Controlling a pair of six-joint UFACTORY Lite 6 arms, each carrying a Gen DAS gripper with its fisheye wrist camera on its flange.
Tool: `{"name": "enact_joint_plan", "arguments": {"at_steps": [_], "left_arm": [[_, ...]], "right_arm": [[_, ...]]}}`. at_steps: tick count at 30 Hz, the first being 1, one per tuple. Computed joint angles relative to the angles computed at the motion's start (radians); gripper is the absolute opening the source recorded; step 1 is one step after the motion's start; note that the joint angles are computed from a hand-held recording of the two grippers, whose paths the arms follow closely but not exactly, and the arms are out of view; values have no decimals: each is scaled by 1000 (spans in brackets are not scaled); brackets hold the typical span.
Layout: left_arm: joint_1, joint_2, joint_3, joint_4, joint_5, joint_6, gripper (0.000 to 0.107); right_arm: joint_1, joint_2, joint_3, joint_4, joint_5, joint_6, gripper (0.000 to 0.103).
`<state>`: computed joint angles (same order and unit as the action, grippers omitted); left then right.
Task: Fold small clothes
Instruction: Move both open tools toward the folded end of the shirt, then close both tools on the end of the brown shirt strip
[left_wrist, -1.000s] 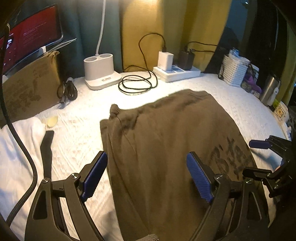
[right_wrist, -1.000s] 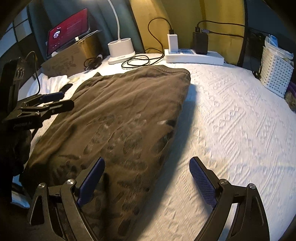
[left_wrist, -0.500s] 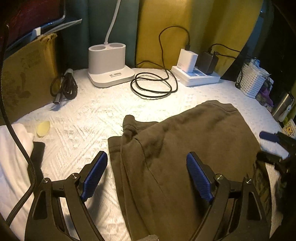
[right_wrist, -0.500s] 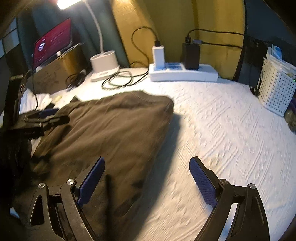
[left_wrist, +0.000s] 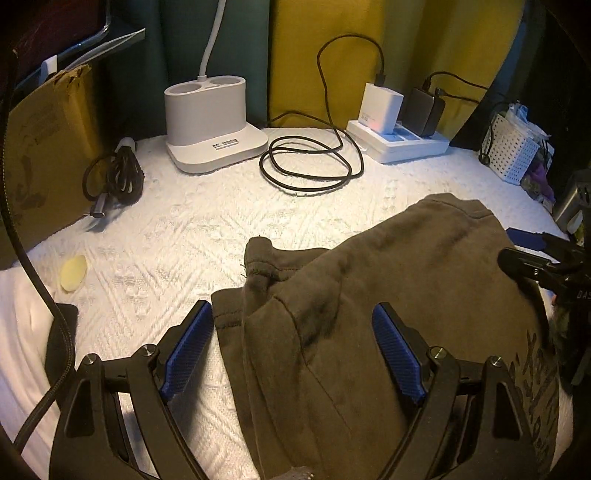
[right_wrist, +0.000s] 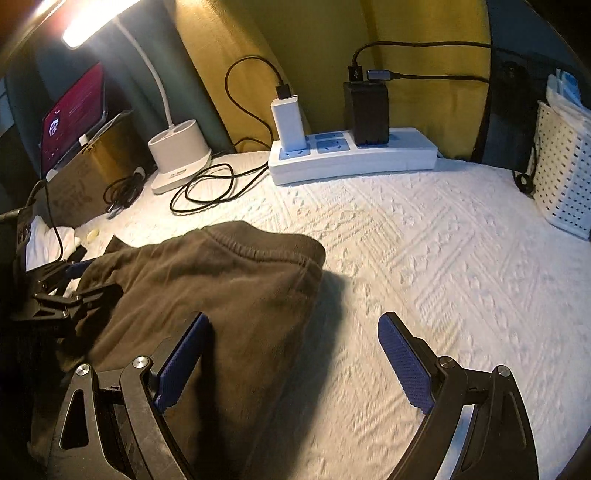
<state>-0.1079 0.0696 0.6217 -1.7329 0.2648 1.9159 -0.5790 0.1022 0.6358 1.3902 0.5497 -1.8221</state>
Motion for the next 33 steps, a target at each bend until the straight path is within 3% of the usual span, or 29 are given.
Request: {"name": "enact_joint_plan", "arguments": {"at_steps": [5, 7, 11, 13, 15, 17, 23, 33], "left_arm": [[6, 4, 9, 58, 27, -34, 87], [-1, -2, 7, 85, 54, -35, 81], [-39, -19, -5, 74, 52, -19, 63], [-6, -8, 3, 118, 112, -63, 47], [21, 8, 16, 152, 159, -94, 30], [22, 8, 16, 166, 179, -108, 22], [-55, -88, -41, 103, 122, -58, 21], [-86, -333, -111, 256, 135, -262, 21]], "right_arm": [[45, 66, 49, 17, 5, -14, 93], [68, 85, 62, 13, 7, -16, 90], [89, 101, 78, 19, 17, -29, 65], [90, 116, 93, 18, 25, -17, 47], [90, 125, 101, 12, 36, -8, 36], [95, 125, 99, 8, 46, -8, 29], [89, 80, 64, 10, 57, -14, 21], [24, -184, -57, -65, 127, 44, 20]]}}
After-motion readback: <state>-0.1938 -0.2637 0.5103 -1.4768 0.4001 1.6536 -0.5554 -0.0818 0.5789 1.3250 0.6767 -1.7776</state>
